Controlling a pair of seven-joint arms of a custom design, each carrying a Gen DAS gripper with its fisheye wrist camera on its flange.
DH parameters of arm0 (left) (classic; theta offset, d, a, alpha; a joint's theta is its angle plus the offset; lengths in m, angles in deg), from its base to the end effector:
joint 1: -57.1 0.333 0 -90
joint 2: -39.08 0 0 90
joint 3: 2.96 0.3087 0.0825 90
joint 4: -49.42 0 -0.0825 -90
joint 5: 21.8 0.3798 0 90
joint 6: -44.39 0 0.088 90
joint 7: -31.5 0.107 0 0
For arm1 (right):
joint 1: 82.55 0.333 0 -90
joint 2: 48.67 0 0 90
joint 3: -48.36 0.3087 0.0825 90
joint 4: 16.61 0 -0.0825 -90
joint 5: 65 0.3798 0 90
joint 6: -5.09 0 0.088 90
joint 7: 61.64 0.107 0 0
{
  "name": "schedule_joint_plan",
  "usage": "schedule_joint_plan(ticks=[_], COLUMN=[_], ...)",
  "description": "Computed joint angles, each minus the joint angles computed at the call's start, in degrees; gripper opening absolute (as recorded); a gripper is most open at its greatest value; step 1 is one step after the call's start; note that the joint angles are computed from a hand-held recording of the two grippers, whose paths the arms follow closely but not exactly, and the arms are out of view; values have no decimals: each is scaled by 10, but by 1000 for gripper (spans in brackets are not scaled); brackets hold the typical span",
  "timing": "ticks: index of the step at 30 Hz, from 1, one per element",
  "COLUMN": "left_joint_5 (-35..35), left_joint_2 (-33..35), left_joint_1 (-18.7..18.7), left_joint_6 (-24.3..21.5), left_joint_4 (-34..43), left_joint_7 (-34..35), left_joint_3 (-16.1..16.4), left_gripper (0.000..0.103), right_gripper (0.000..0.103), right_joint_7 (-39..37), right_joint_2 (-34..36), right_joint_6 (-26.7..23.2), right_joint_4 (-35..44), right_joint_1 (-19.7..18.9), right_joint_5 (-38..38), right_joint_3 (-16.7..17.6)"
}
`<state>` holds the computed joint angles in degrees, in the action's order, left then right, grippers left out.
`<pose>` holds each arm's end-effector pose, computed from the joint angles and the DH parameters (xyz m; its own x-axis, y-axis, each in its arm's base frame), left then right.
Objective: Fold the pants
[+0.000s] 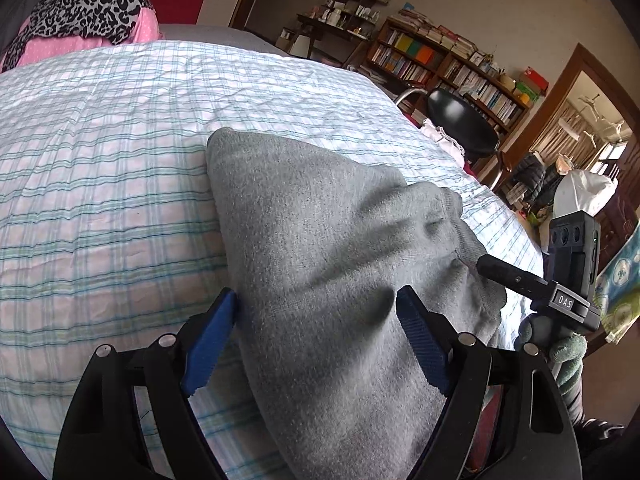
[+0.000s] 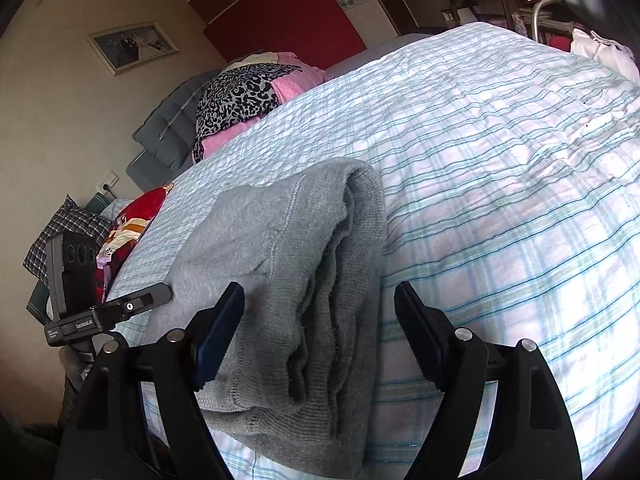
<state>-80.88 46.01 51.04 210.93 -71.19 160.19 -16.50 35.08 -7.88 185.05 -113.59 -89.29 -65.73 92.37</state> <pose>0.5724 -0.1451 0.4128 -0.2092 -0.8931 0.3982 -0.7819 -0.0918 -0.6166 0.6361 0.3359 0.3749 0.3605 -0.7718 -0.5238 -0.7617 0.0806 -0.6429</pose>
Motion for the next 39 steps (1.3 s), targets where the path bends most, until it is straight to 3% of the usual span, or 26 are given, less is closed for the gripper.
schedule_joint_plan(ticks=[2,9,14,18,21,28,32,36,39], left_joint_5=[19,54,30,6,-3,-26,-56,-91,-119], left_joint_2=[13,43,63,72,69,60,49,31,14], left_joint_1=[0,12,34,45,47,43,43,40,38], left_joint_6=[-7,-37,-88,-115,-121,-113,-105,-96,-96], left_joint_4=[11,41,68,78,76,71,64,52,42], left_joint_7=[-19,-48,-38,-21,-7,35,56,88,112], left_joint_3=[4,-1,-8,-10,-10,-12,-10,-7,-1], left_gripper=[81,83,87,87,84,67,50,38,34], right_gripper=[79,79,79,78,70,51,43,41,41], right_joint_7=[2,-36,-78,-100,-124,-184,-210,-219,-225], right_joint_2=[10,55,88,88,91,73,47,15,4], right_joint_6=[-8,-101,-176,-204,-214,-183,-143,-116,-102], right_joint_4=[12,118,187,207,215,185,154,136,133], right_joint_1=[-3,51,70,87,93,93,100,131,143], right_joint_5=[4,31,60,81,101,158,188,197,199], right_joint_3=[3,-31,-37,-56,-59,-60,-68,-102,-109])
